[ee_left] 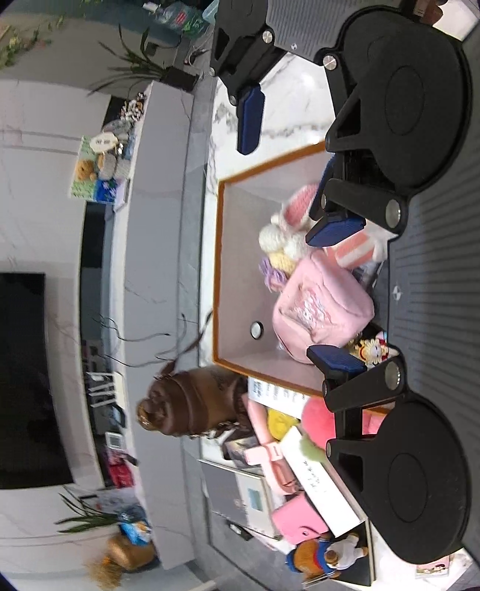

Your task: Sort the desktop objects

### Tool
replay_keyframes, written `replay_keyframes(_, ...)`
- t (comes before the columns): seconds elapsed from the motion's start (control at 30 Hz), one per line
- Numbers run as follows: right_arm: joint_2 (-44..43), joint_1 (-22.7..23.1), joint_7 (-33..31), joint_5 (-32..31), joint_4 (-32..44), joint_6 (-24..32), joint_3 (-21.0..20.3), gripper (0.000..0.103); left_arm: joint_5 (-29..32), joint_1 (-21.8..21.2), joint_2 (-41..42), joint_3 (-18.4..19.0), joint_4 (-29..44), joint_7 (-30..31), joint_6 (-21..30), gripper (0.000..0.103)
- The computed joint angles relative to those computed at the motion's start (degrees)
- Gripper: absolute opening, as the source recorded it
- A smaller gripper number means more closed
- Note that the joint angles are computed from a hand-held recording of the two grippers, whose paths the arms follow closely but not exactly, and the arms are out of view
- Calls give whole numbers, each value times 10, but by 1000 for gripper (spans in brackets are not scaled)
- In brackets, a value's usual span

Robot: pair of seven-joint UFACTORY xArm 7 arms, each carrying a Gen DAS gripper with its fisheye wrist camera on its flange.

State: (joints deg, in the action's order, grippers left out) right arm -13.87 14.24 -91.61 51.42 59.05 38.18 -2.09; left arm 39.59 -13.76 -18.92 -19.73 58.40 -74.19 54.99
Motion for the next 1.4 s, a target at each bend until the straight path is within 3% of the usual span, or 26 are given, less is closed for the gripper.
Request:
replay_keyframes(0.17,-43,-7,16,-6,-38,-14,-9,84,56,-2,-10,-42,-8,-54,28,80)
replay_keyframes(0.3,-91,6,14,-15,-89,-77,-11,90,45,-21,-23,-34,-14,-48,25,81)
replay_keyframes(0.37,-114,16,23,-20,-112,-123,-10,98,41,-22,-37,-32,-22,-50,14,88)
replay_keyframes(0.43,-132,22,35,-31,-121,-134,-20,99,42,-21,-51,-34,-30,-50,-1,90)
replay_keyframes(0.5,-143,24,59,-53,-119,-118,-33,101,41,-15,-58,-38,-32,-48,-13,90)
replay_keyframes(0.67,-144,31,112,-87,-88,-30,-73,102,37,-2,-42,-58,-8,-59,11,90)
replay_keyframes(0.83,-134,19,173,-69,-83,20,-90,102,27,-7,-32,-70,6,-82,76,90)
replay_keyframes(0.9,-116,5,214,-62,-78,49,-93,102,17,-14,-27,-68,10,-85,107,90)
replay_keyframes(1.0,-82,-39,317,-111,-51,106,-71,102,1,-23,-14,-56,22,-88,134,91)
replay_keyframes(1.07,-69,-54,345,-115,-36,135,-69,102,0,-29,-1,-52,32,-84,147,91)
replay_keyframes(1.4,-67,-72,305,-97,-51,87,-57,102,-1,-68,49,-30,62,-82,169,91)
